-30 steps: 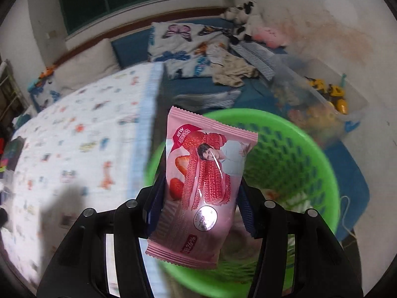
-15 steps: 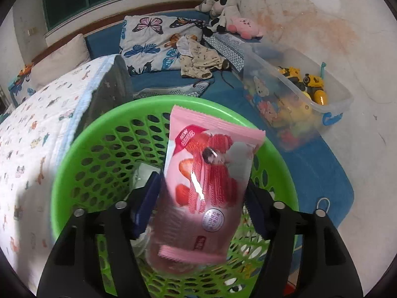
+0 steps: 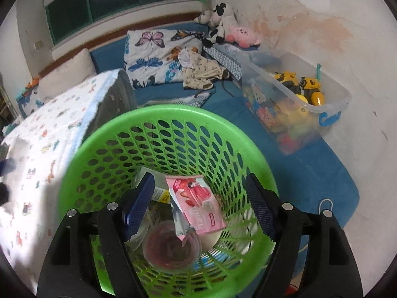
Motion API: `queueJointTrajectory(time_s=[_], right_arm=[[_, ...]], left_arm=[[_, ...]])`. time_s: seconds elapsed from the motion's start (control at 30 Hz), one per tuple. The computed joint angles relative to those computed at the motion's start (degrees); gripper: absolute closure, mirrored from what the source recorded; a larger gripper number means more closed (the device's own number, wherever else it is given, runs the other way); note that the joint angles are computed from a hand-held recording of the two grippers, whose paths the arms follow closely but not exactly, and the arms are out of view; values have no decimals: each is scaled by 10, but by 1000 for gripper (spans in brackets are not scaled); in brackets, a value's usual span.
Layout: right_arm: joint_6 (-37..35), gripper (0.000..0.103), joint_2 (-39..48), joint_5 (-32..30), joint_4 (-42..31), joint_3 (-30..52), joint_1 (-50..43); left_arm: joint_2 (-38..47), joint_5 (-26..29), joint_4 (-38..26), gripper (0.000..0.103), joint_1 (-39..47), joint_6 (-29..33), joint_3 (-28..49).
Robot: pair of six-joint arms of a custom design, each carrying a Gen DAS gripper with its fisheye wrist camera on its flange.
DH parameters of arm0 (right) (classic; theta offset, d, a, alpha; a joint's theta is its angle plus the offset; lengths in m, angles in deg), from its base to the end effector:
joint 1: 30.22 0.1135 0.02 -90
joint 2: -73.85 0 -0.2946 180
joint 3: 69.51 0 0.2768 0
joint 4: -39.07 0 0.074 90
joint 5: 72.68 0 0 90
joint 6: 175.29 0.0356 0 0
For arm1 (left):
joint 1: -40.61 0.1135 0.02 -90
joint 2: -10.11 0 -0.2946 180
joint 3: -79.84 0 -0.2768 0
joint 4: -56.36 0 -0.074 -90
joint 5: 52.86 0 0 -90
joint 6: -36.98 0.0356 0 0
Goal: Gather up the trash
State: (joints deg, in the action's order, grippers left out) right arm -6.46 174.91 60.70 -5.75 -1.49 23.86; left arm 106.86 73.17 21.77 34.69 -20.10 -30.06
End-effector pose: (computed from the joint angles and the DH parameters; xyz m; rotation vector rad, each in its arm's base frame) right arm 0.2131 0.2525 0.1541 0.6042 2.2874 -0.1451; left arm 0.3474 -0.0571 0.1918 1.0055 2.2388 -0.6270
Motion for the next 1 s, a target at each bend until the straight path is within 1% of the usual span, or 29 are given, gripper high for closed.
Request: queueJointTrajectory(time_s=[0.13, 0.23, 0.33, 0.47, 0.57, 0.67, 0.77, 1.0], right_arm=[[34, 24, -18, 19, -25, -7, 30], [50, 23, -26, 25, -28, -15, 44], [64, 23, -28, 26, -26, -22, 54], [82, 23, -29, 26, -19, -30, 66], [95, 23, -29, 29, -14, -32, 77], [107, 23, -23, 31, -16, -27, 87], [118, 23, -18, 34, -15, -21, 100], [154, 22, 8, 55, -42, 29, 140]], left_arm=[[9, -24, 15, 14, -38, -16, 1], [19, -47, 32, 14, -64, -30, 3], [32, -64, 34, 14, -82, -41, 13], [43, -68, 33, 13, -96, -42, 20], [45, -64, 32, 10, -95, -40, 19], [41, -60, 27, 10, -87, -36, 15], [30, -45, 19, 10, -67, -29, 9], [-19, -13, 4, 7, 9, 5, -22]])
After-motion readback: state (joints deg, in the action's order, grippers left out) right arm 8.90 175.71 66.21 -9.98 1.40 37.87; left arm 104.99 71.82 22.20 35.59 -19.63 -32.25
